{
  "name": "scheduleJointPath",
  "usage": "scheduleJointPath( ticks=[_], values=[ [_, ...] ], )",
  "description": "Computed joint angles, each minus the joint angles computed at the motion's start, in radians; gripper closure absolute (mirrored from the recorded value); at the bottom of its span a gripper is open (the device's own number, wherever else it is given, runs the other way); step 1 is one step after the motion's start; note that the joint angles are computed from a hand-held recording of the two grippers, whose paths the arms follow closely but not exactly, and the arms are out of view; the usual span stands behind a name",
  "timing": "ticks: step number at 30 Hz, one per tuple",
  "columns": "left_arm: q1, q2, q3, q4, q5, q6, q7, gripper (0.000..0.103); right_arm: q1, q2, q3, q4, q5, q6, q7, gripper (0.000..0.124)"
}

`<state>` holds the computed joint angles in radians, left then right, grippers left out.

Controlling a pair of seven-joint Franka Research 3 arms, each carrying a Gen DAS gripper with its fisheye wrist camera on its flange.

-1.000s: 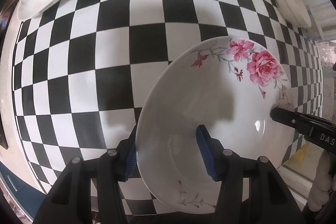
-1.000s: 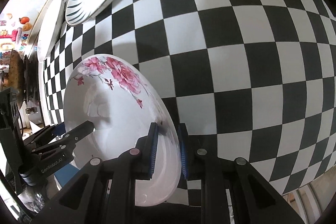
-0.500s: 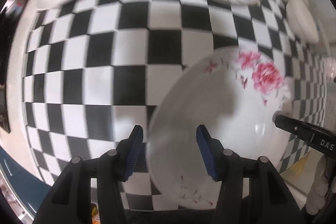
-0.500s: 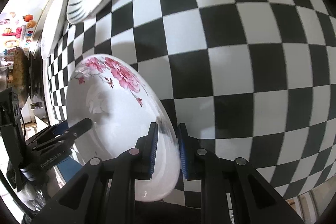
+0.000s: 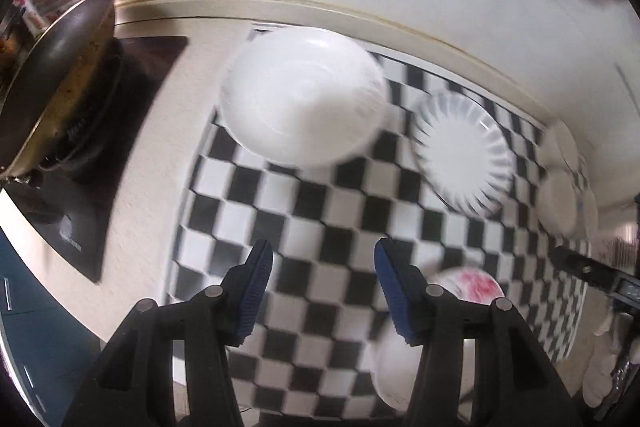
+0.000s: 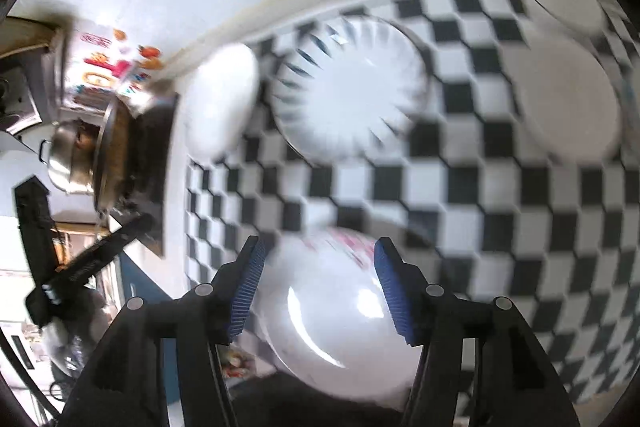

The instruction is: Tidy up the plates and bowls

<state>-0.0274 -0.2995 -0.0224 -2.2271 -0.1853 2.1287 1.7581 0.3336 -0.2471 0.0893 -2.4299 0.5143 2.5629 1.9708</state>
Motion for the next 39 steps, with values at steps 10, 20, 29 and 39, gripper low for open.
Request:
scheduleJointPath(
  ticks=[10,20,29,39],
  values=[
    [0.137,0.464,-0.008,0.378,-0.082,-0.057,0.009,0.052,-0.002,0.558,-0.011,0.576,-0.114,-0.031,0.01,0.064],
    [0.219,0.724,-0.105,0.625,-0.066,-0.125,0.038,0.054,-0.012,1.052,-0.019,1.206,-0.214,-0.343,0.024,0.076],
    [0.211,0.662,-0.12,0.517,-0.05,-0.037,0.073,0.063,-0.002,1.131,-0.029,1.314,-0.237,-0.395,0.059,0.101],
    [0.208,0.61,-0.114,0.479,-0.079,-0.011,0.12,0.063,0.003,1.042,-0.022,1.181,-0.229,-0.348,0.058,0.102]
  ],
)
